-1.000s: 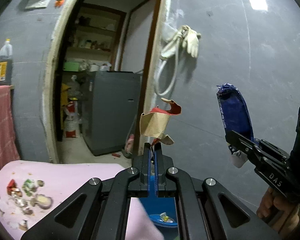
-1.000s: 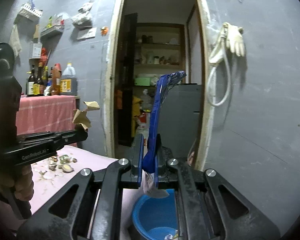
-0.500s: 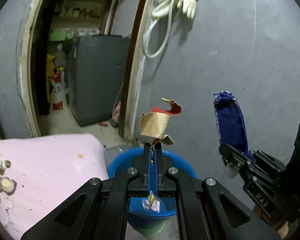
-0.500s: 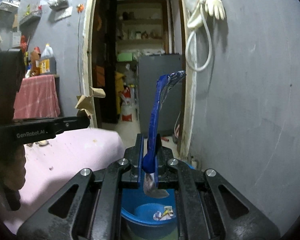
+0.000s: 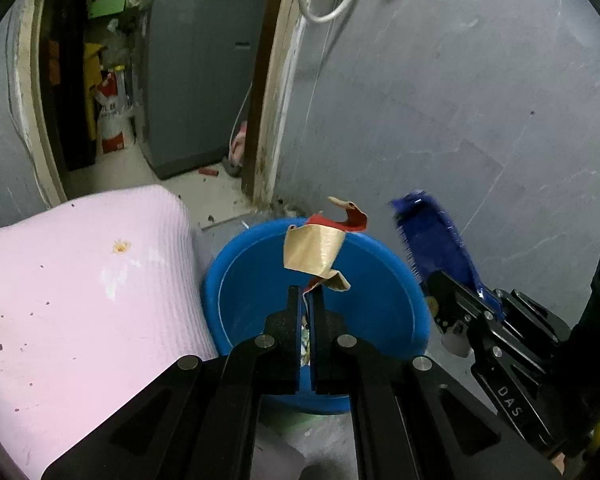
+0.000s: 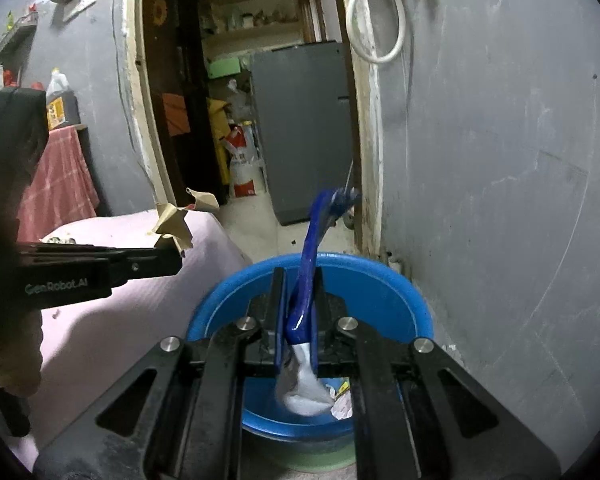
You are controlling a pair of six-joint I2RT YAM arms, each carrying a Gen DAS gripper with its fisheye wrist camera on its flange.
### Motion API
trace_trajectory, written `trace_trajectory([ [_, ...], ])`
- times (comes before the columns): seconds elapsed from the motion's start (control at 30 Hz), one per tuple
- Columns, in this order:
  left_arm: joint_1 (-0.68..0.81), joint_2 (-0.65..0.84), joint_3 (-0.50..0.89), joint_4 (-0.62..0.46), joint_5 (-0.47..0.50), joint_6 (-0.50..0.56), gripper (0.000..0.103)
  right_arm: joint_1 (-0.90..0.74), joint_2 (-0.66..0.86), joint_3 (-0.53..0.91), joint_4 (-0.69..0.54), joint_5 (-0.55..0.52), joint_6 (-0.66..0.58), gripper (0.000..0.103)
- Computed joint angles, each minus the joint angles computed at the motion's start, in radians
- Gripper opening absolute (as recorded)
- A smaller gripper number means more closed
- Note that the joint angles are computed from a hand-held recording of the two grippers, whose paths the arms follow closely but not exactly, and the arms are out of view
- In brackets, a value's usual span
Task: Collect trash
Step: 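Carry both wrappers over the blue bucket and open both tools to drop them, then move both tools back over the remaining wrappers on the table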
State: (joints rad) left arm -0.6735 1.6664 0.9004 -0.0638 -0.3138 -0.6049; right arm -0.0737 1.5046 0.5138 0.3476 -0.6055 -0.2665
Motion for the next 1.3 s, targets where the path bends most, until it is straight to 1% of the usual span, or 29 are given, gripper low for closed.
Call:
trace_trajectory([
  [0.13, 0.029, 0.035, -0.001, 0.013, 0.029, -0.012, 0.002, 0.009, 0.049, 0.023, 0.001, 0.019, 0.007, 0.011],
  [0.17, 0.037, 0.042, -0.003, 0.018, 0.038, -0.016, 0.004, 0.010, 0.060, 0.029, -0.001, 0.024, 0.008, 0.011],
  [0.23, 0.058, 0.051, -0.006, 0.024, 0.073, -0.026, 0.009, 0.012, 0.077, 0.038, -0.001, 0.030, 0.013, 0.014],
  [0.27, 0.060, 0.050, 0.006, -0.003, 0.077, -0.037, 0.015, 0.012, 0.083, 0.043, -0.003, 0.031, 0.017, 0.017],
  [0.3, 0.067, 0.048, 0.004, -0.002, 0.083, -0.043, 0.020, 0.011, 0.088, 0.044, -0.004, 0.032, 0.021, 0.019],
  [0.37, 0.075, 0.030, -0.019, 0.015, 0.091, -0.053, 0.026, 0.008, 0.089, 0.045, -0.005, 0.032, 0.029, 0.024],
  [0.4, 0.087, 0.023, -0.016, 0.014, 0.098, -0.048, 0.027, 0.005, 0.086, 0.043, -0.005, 0.028, 0.032, 0.026],
  [0.43, 0.088, 0.012, -0.026, 0.021, 0.096, -0.048, 0.029, 0.000, 0.073, 0.037, -0.006, 0.026, 0.033, 0.028],
  [0.6, 0.057, -0.084, -0.082, 0.032, 0.047, -0.059, 0.045, -0.003, 0.007, 0.014, 0.003, 0.028, 0.053, 0.038],
  [0.67, 0.055, -0.127, -0.100, 0.029, 0.027, -0.048, 0.049, 0.002, -0.044, 0.003, -0.005, 0.034, 0.064, 0.043],
  [0.73, 0.048, -0.188, -0.128, 0.024, -0.003, -0.039, 0.055, 0.003, -0.091, -0.006, -0.016, 0.033, 0.073, 0.051],
  [0.77, 0.038, -0.214, -0.132, 0.011, -0.024, -0.042, 0.060, 0.004, -0.131, -0.013, -0.026, 0.033, 0.082, 0.053],
  [0.8, 0.030, -0.249, -0.146, 0.002, -0.049, -0.045, 0.067, 0.006, -0.160, -0.017, -0.035, 0.034, 0.090, 0.060],
  [0.83, 0.023, -0.289, -0.159, -0.011, -0.078, -0.049, 0.072, 0.006, -0.185, -0.020, -0.044, 0.032, 0.096, 0.066],
  [0.87, 0.018, -0.335, -0.180, -0.017, -0.107, -0.054, 0.080, 0.014, -0.227, -0.024, -0.059, 0.035, 0.106, 0.072],
  [0.9, 0.011, -0.373, -0.191, -0.025, -0.138, -0.060, 0.086, 0.017, -0.257, -0.029, -0.068, 0.035, 0.112, 0.075],
  [0.93, 0.011, -0.419, -0.212, -0.031, -0.160, -0.061, 0.088, 0.025, -0.292, -0.032, -0.081, 0.038, 0.119, 0.080],
  [1.0, 0.007, -0.505, -0.237, -0.060, -0.209, -0.058, 0.095, 0.039, -0.371, -0.040, -0.110, 0.035, 0.137, 0.085],
  [1.13, -0.041, -0.675, -0.262, -0.153, -0.343, -0.047, 0.098, 0.071, -0.506, -0.050, -0.155, 0.027, 0.188, 0.102],
  [1.2, -0.081, -0.751, -0.264, -0.213, -0.425, -0.041, 0.100, 0.083, -0.571, -0.062, -0.162, 0.014, 0.218, 0.103],
  [1.27, -0.138, -0.813, -0.260, -0.283, -0.517, -0.050, 0.101, 0.123, -0.638, -0.064, -0.184, 0.032, 0.243, 0.103],
  [1.3, -0.153, -0.834, -0.259, -0.305, -0.544, -0.049, 0.101, 0.141, -0.665, -0.064, -0.193, 0.042, 0.252, 0.103],
])
